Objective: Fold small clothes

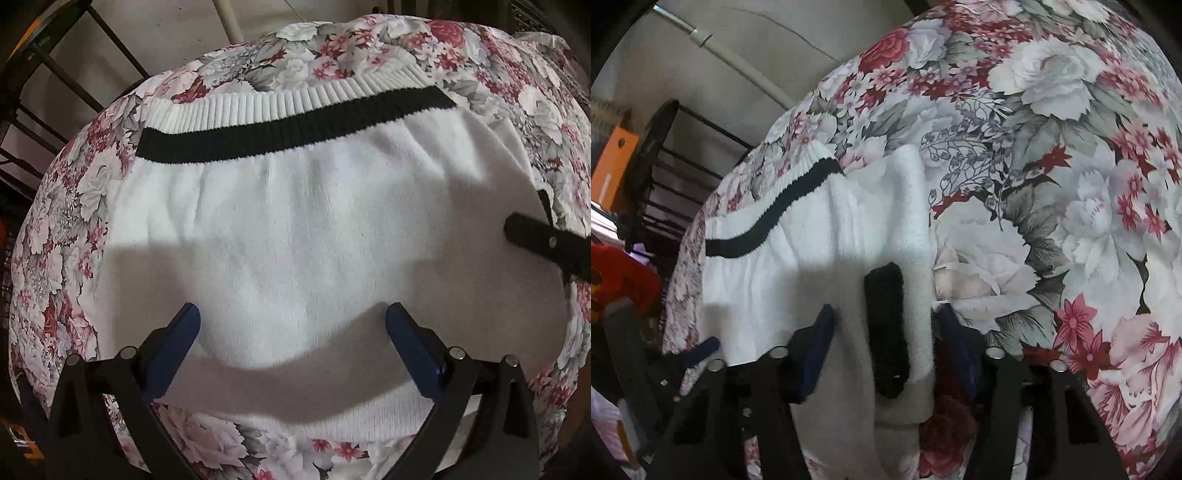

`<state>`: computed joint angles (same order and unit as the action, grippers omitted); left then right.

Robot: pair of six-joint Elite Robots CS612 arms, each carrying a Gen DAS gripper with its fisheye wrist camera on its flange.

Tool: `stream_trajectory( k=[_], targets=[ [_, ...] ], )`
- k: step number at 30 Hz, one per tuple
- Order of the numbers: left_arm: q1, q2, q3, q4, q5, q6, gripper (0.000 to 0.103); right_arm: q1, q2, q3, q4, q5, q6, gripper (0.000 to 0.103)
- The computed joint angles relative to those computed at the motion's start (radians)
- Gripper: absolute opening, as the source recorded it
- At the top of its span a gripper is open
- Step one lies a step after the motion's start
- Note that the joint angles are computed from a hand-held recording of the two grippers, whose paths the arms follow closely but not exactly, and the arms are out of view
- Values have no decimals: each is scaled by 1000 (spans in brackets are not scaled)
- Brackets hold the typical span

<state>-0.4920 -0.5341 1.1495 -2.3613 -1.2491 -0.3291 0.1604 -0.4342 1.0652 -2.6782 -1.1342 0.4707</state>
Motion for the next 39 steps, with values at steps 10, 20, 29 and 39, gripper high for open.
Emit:
stream_trajectory(
  k=[10,20,29,39],
  targets=[
    [12,1,3,-6,-7,-32,99,4,1,-19,26,36,-27,46],
    [22,4,-6,11,-33,-56,99,20,-4,-33,13,4,12,24],
    [38,-2,-32,-25,-80,-75,99,44,-27,-53,30,-1,35,24],
    [55,-33,0,-82,-76,-118,98,76,-22,-120,65,-18,85,24]
  ],
)
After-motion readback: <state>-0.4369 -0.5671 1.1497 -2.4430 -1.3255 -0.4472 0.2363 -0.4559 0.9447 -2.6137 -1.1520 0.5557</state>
